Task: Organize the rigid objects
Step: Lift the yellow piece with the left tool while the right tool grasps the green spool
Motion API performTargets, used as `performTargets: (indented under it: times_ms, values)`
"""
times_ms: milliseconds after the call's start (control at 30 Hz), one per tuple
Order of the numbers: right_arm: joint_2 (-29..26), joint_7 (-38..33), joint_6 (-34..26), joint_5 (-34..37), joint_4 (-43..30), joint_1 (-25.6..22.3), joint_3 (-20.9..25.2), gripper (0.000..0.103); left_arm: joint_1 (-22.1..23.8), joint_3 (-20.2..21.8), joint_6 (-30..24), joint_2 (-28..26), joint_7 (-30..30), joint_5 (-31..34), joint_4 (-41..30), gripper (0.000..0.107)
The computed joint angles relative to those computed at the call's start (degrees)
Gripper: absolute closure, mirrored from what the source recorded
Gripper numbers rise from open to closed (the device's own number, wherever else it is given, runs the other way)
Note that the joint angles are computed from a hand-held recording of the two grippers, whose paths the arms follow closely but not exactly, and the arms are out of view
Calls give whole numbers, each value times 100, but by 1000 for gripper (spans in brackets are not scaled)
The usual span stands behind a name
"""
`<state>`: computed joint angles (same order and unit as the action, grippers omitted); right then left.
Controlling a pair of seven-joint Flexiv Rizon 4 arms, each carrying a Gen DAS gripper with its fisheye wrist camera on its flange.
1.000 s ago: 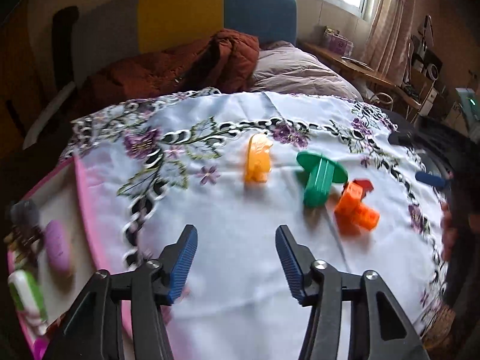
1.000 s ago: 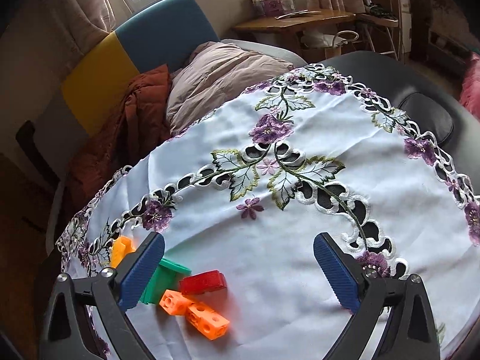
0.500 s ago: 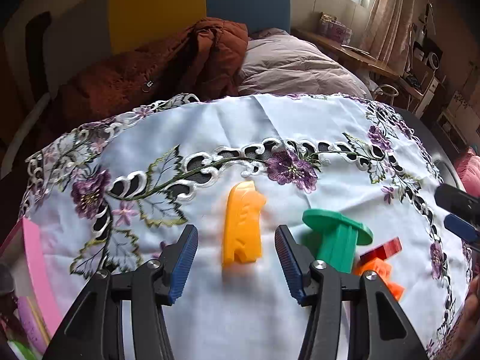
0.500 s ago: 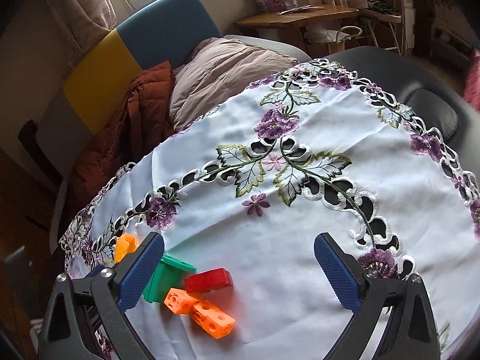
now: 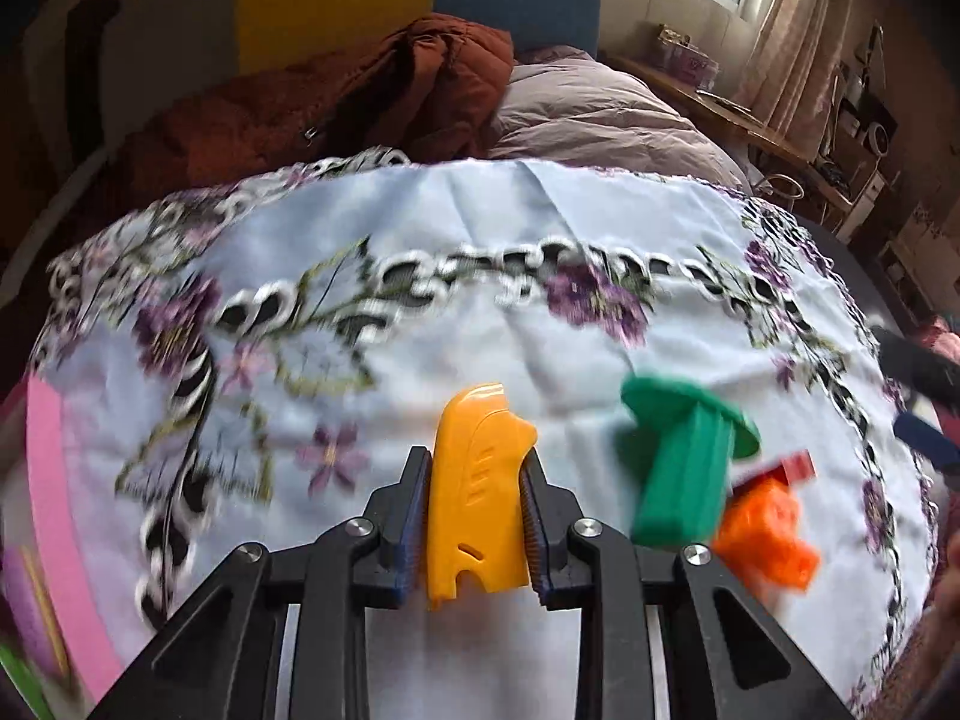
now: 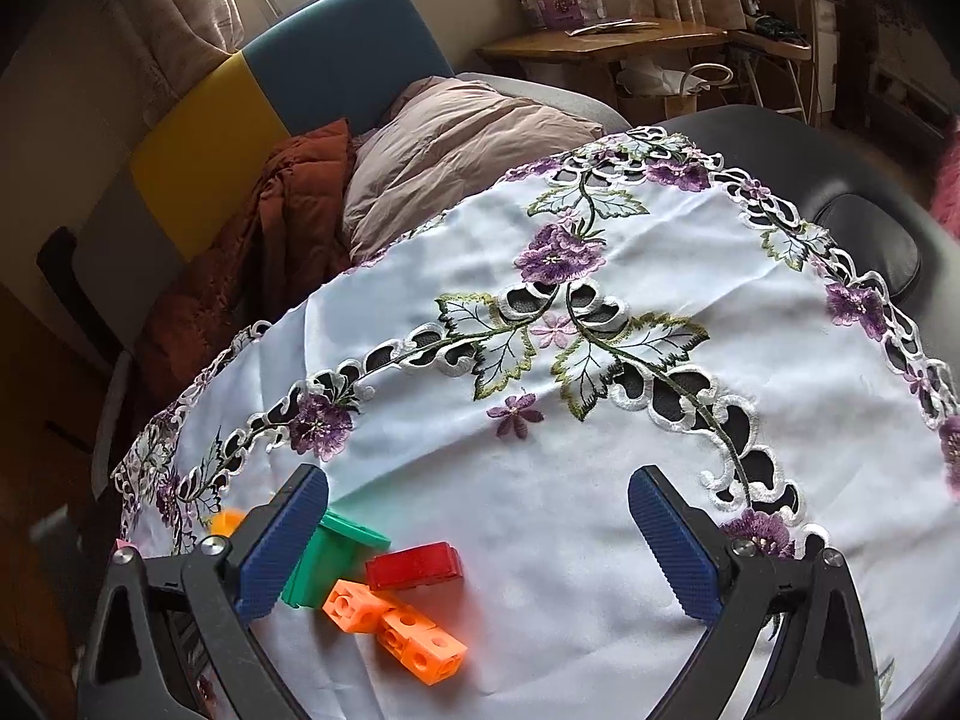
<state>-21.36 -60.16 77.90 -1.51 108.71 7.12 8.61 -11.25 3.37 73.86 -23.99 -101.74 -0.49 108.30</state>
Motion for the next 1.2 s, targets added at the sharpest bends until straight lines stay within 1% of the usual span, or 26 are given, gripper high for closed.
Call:
performTargets:
  times_ms: [33, 100, 167, 233, 300, 367, 433, 500, 567, 600, 633, 667, 700, 767, 800, 833, 900, 933, 1033, 1067, 1133, 1200]
  values:
    - [5, 6, 23, -13, 11, 10, -18, 2, -81, 74, 24, 142, -105, 71, 179, 79]
    - [16, -1, 55, 15, 28, -10, -1, 2, -169, 102, 287, 453, -202, 214, 671, 79]
    - [-7, -134, 19, 170, -27, -134, 151, 2, -510, 413, 500, 739, -564, 778, 1046, 79]
    - [-44, -372, -2, 441, -115, -308, 381, 2, -743, 620, 617, 907, -942, 1298, 1244, 79]
    - [-72, -650, -24, 676, -195, -434, 579, 2, -1018, 873, 733, 1025, -1432, 2052, 1351, 80]
    - [-125, -1158, -67, 1094, -345, -685, 956, 8, -1284, 1163, 897, 1052, -2102, 2875, 1324, 80]
    - [-175, -1867, -92, 1648, -529, -994, 1436, 12, -1250, 1154, 979, 1046, -2365, 3194, 1291, 80]
    - [-260, -2717, -319, 2264, -794, -1382, 2006, 14, -1128, 1071, 1105, 1009, -2509, 3325, 1292, 80]
    - [-297, -3343, -595, 2668, -968, -1566, 2325, 27, -1037, 1004, 1143, 985, -2521, 3357, 1270, 80]
    - [-326, -3652, -792, 2867, -1068, -1653, 2476, 31, -1034, 997, 1147, 983, -2561, 3386, 1260, 80]
    - [-383, -3965, -1072, 3128, -1212, -1792, 2661, 34, -1047, 1011, 1164, 990, -2625, 3441, 1266, 80]
    - [-464, -4282, -1458, 3398, -1385, -1952, 2859, 34, -1042, 1004, 1176, 997, -2662, 3467, 1277, 80]
    - [-514, -4507, -1770, 3544, -1495, -2007, 2955, 34, -1024, 990, 1193, 998, -2682, 3478, 1283, 80]
    - [-552, -4674, -2184, 3574, -1586, -1886, 2914, 34, -993, 978, 1259, 995, -2728, 3493, 1314, 80]
    - [-591, -4617, -2434, 3526, -1637, -1777, 2832, 34, -986, 978, 1284, 995, -2742, 3493, 1325, 80]
    - [-594, -4484, -2516, 3403, -1620, -1593, 2675, 33, -994, 987, 1291, 993, -2763, 3499, 1324, 80]
    - [-557, -4126, -2351, 3061, -1490, -1127, 2244, 27, -990, 993, 1327, 989, -2787, 3492, 1337, 80]
    - [-550, -4061, -2283, 3060, -1467, -1013, 2116, 27, -983, 993, 1353, 985, -2790, 3478, 1348, 80]
    - [-473, -3900, -1857, 3139, -1352, -703, 1727, 16, -930, 966, 1458, 975, -2710, 3364, 1404, 80]
    - [-479, -3756, -1773, 3117, -1351, -568, 1557, 15, -935, 975, 1481, 971, -2685, 3331, 1417, 80]
    - [-502, -3750, -1838, 3209, -1415, -445, 1391, 15, -949, 994, 1526, 956, -2633, 3250, 1435, 80]
    - [-491, -3716, -1766, 3156, -1403, -263, 1213, 15, -959, 1012, 1583, 940, -2571, 3159, 1462, 80]
